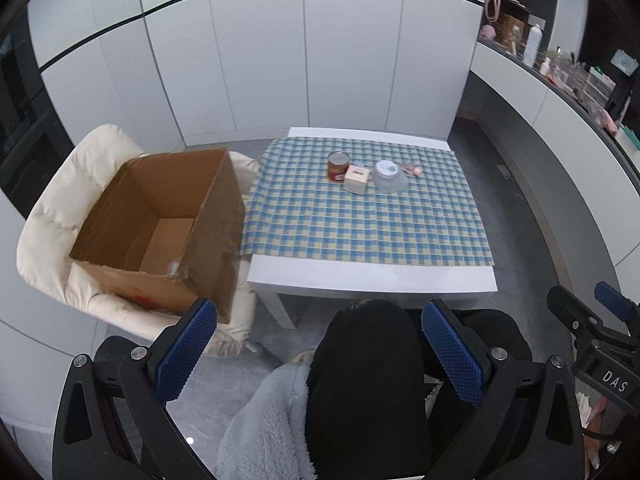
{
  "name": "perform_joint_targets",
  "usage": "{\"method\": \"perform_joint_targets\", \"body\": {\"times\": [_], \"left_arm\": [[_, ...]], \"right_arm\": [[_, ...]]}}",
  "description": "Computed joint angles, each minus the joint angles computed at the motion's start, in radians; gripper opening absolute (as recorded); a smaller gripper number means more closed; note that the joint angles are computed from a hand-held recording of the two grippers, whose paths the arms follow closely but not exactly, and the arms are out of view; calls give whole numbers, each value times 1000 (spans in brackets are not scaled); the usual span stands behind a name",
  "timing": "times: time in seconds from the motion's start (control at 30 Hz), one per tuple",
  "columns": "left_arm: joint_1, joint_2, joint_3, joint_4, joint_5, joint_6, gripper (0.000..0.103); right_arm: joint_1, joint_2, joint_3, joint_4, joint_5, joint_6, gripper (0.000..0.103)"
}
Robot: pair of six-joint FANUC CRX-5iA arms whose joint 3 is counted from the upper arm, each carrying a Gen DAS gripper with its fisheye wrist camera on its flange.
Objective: Organize objects
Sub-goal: 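Move both open tools back from the box toward the checked table, then reach both open tools down toward the items on the checked table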
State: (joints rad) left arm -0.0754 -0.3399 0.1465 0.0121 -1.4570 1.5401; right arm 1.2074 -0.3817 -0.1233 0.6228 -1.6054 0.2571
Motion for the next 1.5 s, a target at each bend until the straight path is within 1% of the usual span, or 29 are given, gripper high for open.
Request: {"method": "perform_joint_targets", "body": {"times": [0.2, 0.4, 0.53, 0.63, 0.7, 0.77, 0.83, 0.9, 1.03, 1.2, 1.4, 1.5], "left_arm": [[-61, 44, 38, -31, -2, 13, 102], [-93, 84, 57, -41, 15, 18, 102], [-113, 122, 69, -42, 34, 19, 102], [-116, 157, 76, -36, 52, 17, 102], [-105, 191, 88, -12, 51, 14, 102], [-70, 220, 84, 54, 60, -3, 102], [-58, 250, 96, 67, 69, -3, 102], [-58, 270, 105, 56, 86, 9, 102], [-56, 335, 135, 51, 125, 30, 102], [-106, 441, 231, -35, 148, 51, 102], [-104, 549, 257, -18, 255, 59, 102], [-103, 613, 267, -6, 315, 61, 102]], "right_arm": [[-9, -38, -41, 17, 0, -27, 103], [-73, -40, -56, 6, 41, 12, 103], [-119, -17, -69, 25, 79, 72, 103], [-167, -8, -81, 19, 148, 119, 103], [-202, 6, -84, 9, 190, 151, 103], [-253, 31, -74, -23, 236, 195, 103], [-307, 55, -61, -64, 280, 234, 103], [-349, 85, -49, -91, 309, 269, 103], [-405, 137, -33, -110, 354, 324, 103], [-485, 218, 8, -157, 427, 398, 103], [-597, 347, 60, -214, 543, 484, 103], [-646, 427, 73, -209, 616, 516, 103]]}}
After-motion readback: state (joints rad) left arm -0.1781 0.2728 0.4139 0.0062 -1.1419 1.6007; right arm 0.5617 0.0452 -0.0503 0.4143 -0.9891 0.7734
